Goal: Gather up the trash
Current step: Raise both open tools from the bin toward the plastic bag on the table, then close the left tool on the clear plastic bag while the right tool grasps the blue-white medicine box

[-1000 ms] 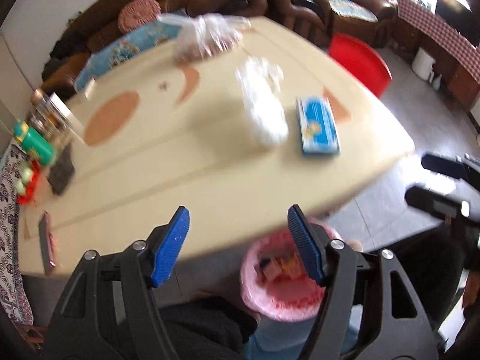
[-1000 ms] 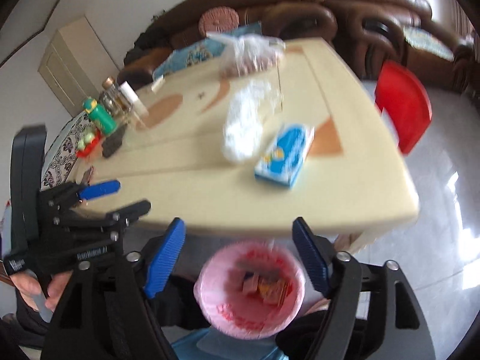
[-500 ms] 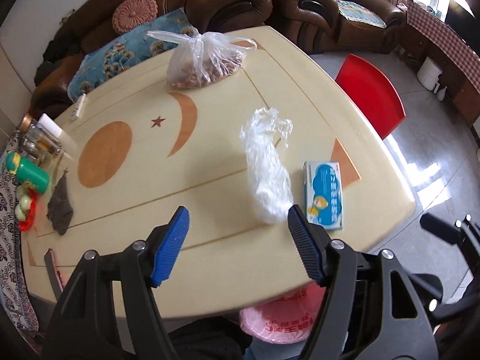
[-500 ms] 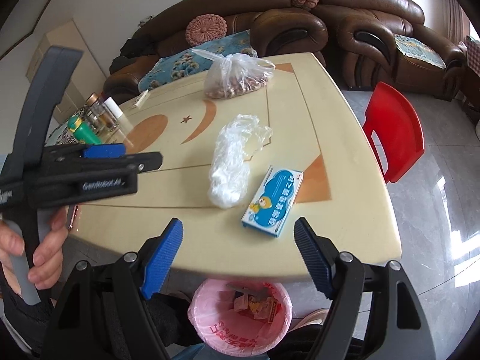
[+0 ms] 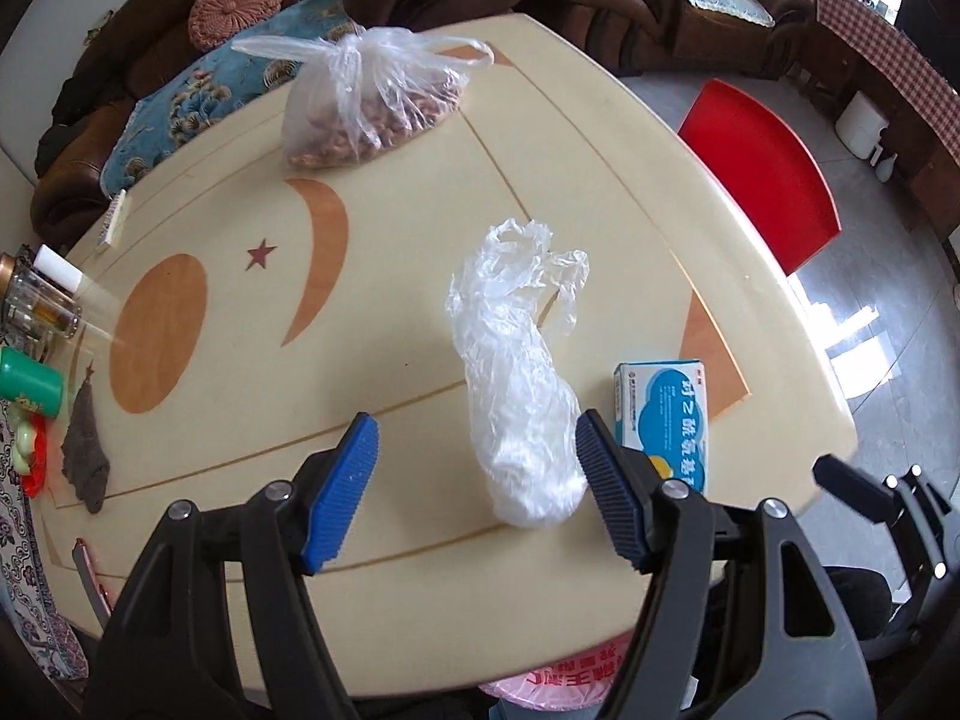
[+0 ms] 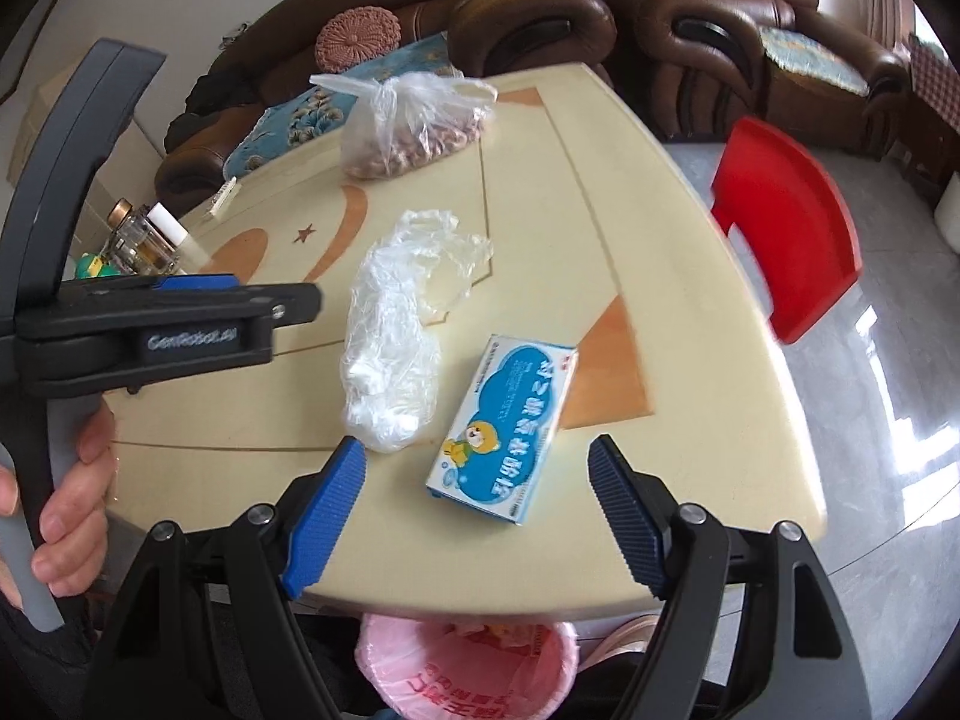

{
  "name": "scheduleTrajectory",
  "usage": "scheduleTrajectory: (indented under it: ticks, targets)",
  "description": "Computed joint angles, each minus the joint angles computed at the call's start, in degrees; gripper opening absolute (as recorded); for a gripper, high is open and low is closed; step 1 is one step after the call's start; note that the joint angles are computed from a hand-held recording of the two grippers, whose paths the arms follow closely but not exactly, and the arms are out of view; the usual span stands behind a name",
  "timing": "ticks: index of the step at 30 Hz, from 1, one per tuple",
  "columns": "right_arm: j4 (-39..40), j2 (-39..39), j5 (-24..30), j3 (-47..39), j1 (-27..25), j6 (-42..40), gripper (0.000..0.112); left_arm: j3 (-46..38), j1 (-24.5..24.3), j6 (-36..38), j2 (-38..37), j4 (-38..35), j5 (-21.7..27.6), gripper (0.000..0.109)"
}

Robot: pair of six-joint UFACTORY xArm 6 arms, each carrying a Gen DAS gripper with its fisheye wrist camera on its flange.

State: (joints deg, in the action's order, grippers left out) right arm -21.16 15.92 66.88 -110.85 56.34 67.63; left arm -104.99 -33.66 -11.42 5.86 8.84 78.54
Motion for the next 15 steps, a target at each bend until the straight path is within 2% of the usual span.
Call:
scheduleTrajectory:
  ticks: [15]
  targets:
    - [3.8,7.8,0.5,-3.7,-2.0,-0.1,0.075,-5.8,2.0,2.0,10.1,-3.8,0.4,0.067]
